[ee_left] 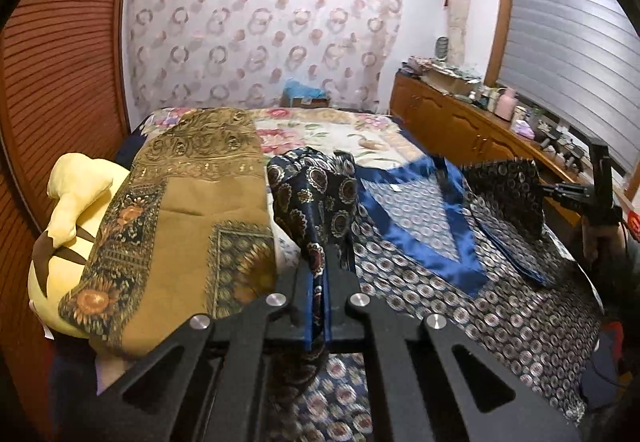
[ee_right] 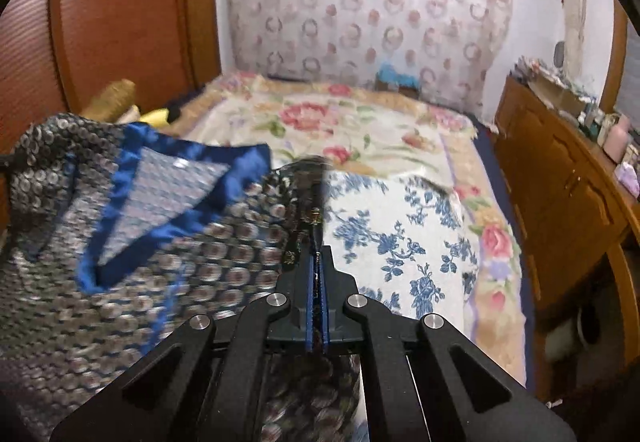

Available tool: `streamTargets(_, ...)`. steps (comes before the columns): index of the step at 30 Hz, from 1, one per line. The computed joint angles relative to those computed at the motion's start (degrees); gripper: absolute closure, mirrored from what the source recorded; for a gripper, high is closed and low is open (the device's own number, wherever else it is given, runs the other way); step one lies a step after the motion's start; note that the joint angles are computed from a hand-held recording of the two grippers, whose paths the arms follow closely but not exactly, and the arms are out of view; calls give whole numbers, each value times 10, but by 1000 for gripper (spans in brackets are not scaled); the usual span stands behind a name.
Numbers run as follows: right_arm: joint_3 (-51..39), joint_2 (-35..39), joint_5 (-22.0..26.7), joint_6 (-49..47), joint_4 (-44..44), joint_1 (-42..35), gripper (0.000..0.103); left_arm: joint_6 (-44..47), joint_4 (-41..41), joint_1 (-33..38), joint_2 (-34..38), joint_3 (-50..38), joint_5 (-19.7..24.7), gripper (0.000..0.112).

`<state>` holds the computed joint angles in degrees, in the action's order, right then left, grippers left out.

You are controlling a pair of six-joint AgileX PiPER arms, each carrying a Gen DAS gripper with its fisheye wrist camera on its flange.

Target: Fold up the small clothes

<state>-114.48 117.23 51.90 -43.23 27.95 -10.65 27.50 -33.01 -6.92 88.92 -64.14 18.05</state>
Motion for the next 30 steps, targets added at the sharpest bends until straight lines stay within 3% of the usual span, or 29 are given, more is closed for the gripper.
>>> streamTargets(4, 135, -98, -43, -50, 41, -8, 103, 42, -40, 1, -57, 60, -10, 111)
streamTargets(11, 309, -234, -68, -123, 106, -52, 103, 60, -63, 10, -173, 163, -13, 111)
streamTargets(14, 374, -286, -53, -156, 144, -92, 103, 65, -74, 17, -216, 205, -6, 111)
streamTargets(17, 427, -324, -47, -186, 154, -120, 103, -5, 2, 4, -246, 238, -19, 111)
streamTargets(22, 490, -365, -28, -210, 152, -173, 103, 7, -13, 25, -286, 283, -16, 111)
streamTargets(25, 504, -379, -12, -217, 140, -204, 103, 45, -57, 55, -316, 297, 10, 111)
streamTargets(30, 509, -411, 44, -249, 149, -266, 103, 46, -55, 81, -362, 308, 54, 111)
